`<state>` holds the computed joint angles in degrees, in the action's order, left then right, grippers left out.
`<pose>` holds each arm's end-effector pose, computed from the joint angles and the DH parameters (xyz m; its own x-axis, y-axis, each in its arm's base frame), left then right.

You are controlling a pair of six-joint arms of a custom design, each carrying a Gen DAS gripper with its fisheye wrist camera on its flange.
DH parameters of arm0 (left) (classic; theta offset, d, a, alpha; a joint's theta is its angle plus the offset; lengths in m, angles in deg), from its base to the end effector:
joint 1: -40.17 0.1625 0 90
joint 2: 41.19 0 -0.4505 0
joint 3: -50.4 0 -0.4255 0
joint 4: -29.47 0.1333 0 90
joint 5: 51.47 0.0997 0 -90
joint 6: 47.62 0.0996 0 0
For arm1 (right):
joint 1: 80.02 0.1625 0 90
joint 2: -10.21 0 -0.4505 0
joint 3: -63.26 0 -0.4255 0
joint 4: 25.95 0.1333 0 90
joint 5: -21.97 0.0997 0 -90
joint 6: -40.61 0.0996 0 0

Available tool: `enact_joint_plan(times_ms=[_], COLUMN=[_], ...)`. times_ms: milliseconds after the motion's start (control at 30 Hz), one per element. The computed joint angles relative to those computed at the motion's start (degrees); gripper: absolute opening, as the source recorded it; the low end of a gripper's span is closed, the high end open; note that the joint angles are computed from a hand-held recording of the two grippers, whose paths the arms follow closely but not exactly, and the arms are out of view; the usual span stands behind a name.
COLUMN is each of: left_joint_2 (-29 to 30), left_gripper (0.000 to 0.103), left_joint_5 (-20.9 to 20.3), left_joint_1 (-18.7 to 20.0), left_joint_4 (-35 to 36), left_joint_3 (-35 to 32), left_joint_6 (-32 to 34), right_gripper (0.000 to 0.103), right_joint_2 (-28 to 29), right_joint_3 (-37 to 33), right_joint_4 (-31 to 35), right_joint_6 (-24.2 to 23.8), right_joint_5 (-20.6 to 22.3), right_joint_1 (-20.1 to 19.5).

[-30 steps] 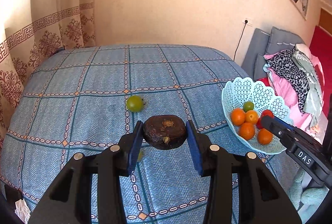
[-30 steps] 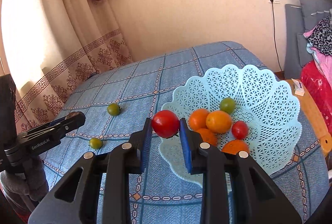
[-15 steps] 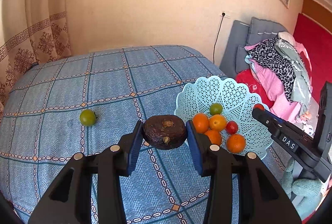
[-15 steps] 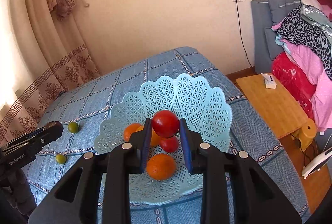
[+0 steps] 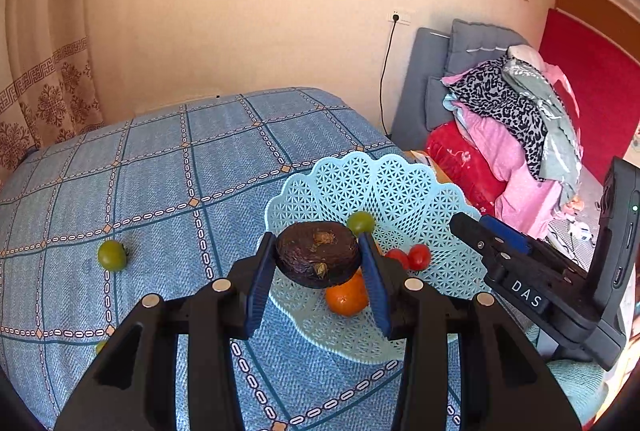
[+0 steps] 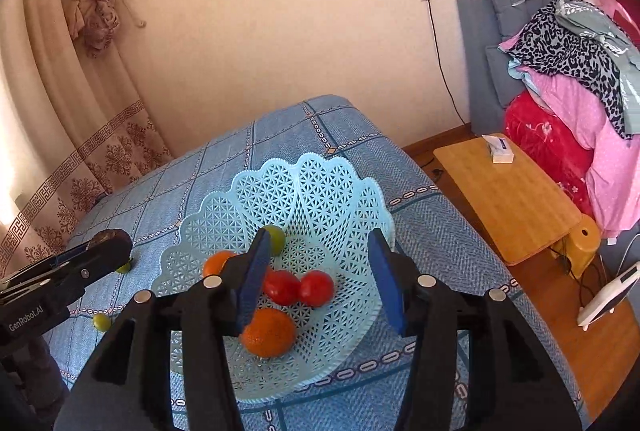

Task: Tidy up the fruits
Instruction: 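Lower the dark avocado into the blue basket and open the left gripper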

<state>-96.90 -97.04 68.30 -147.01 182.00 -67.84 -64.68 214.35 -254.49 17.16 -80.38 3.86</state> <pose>-0.3175 -0.4000 0.0704 -0.7220 0.3738 -0.5822 0.6579 0.6316 -0.4103 0.0739 -0.3613 0.2273 -0.8922 0.0847 0.4436 -0.3331 0.5399 -0.7731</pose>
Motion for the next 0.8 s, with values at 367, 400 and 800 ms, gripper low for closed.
enact_joint_plan(times_ms=[367, 400, 800], left_joint_2=[5.6, 6.2, 9.6], left_gripper=[0.042, 0.042, 0.045], left_joint_5=[-3.7, -4.0, -7.4], left_joint_1=[1.7, 1.8, 3.4], left_joint_4=[0.2, 0.2, 2.0], left_joint_3=[-5.3, -5.9, -10.9], left_joint_6=[3.9, 4.4, 5.6], right_gripper=[0.052, 0.052, 0.054], right_joint_2=[-4.1, -4.3, -4.8], right_joint_3=[0.7, 0.7, 0.8], right_joint_4=[1.0, 1.1, -0.1], right_joint_6=[1.7, 1.9, 2.2], right_joint_5=[1.0, 1.0, -0.1], right_joint_1=[-1.5, -1.5, -1.3])
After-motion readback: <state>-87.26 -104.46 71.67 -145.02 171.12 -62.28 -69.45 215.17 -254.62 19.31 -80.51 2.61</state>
